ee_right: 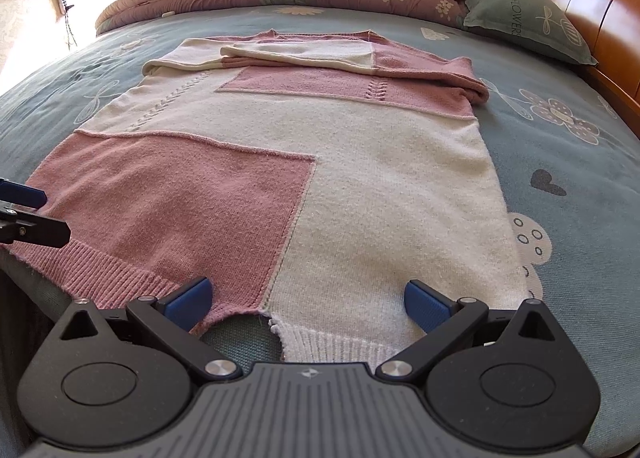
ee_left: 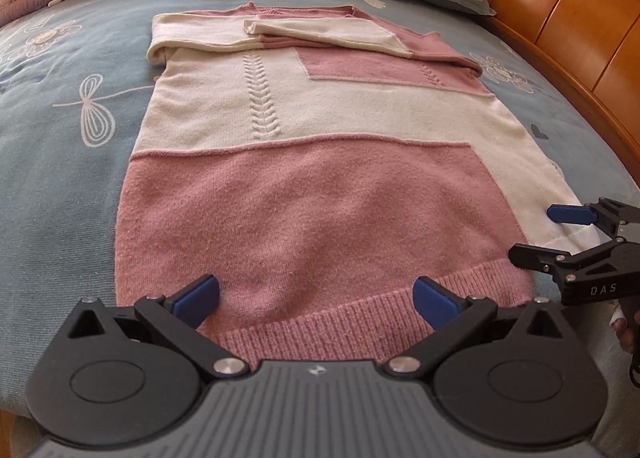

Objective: Fold clothes

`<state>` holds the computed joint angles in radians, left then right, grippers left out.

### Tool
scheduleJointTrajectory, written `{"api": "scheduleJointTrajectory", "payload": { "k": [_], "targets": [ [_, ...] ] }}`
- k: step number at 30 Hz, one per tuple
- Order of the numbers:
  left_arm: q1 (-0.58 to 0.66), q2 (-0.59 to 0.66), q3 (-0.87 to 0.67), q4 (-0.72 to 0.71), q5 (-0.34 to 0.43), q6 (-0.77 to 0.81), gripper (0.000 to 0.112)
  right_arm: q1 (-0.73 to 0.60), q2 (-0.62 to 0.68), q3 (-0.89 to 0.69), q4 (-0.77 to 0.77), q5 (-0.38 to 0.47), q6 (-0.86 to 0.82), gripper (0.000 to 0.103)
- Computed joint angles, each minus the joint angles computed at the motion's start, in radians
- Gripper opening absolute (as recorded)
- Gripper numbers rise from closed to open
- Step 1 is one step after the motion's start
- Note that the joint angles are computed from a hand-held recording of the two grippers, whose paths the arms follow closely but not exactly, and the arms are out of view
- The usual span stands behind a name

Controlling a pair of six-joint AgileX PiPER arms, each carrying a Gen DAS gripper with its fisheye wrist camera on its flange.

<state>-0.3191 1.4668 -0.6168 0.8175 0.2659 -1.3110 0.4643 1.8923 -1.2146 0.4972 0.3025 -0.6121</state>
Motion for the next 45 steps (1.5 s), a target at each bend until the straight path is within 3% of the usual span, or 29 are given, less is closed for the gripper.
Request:
{"api": "scheduleJointTrajectory", "payload": {
  "k": [3,7,16,19,25,29,33,35,38,43,45],
  "targets": [
    [-0.018,-0.024,0.018,0.027,0.021,-0.042,0.102,-0.002,-0.026,0.011,-0.038,0.004,0.017,0.103],
    [-0.034,-0.037,0.022,0.077,0.040,-0.134,0.102,0.004,-0.023,-0.025,0.059,0.004,-0.097,0.103],
    [-0.005,-0.076,0.004,0.000,0.110,-0.102,0.102,0.079,0.179,-0.323,-0.020,0.158,-0.021,0.103],
    [-0.007,-0.078,-0.004,-0.043,0.136,-0.069,0.102,0.091,0.168,-0.270,-0.018,0.109,-0.043,0.103],
    [-0.036,-0.034,-0.042,-0.021,0.112,-0.077,0.102,0.034,0.055,-0.065,0.270,0.063,-0.390,0.103],
    [-0.064,0.025,-0.111,0.003,0.113,-0.054,0.102,-0.022,0.038,-0.100,0.265,0.184,-0.380,0.103],
    [-0.085,0.035,-0.135,0.070,0.127,-0.121,0.102,-0.053,0.062,-0.157,0.317,0.106,-0.441,0.103],
    [-0.085,0.030,-0.135,0.048,0.136,-0.106,0.102,-0.061,0.129,-0.257,0.273,0.083,-0.369,0.103],
    [-0.075,0.022,-0.138,-0.030,0.161,-0.031,0.102,-0.070,0.266,-0.469,0.105,0.101,-0.095,0.103],
    [-0.065,0.003,-0.124,-0.050,0.188,-0.023,0.102,-0.101,0.481,-0.809,0.031,0.274,0.161,0.103],
    [-0.059,0.011,-0.130,-0.073,0.190,0.001,0.102,-0.105,0.495,-0.810,0.022,0.262,0.150,0.103]
  ]
}}
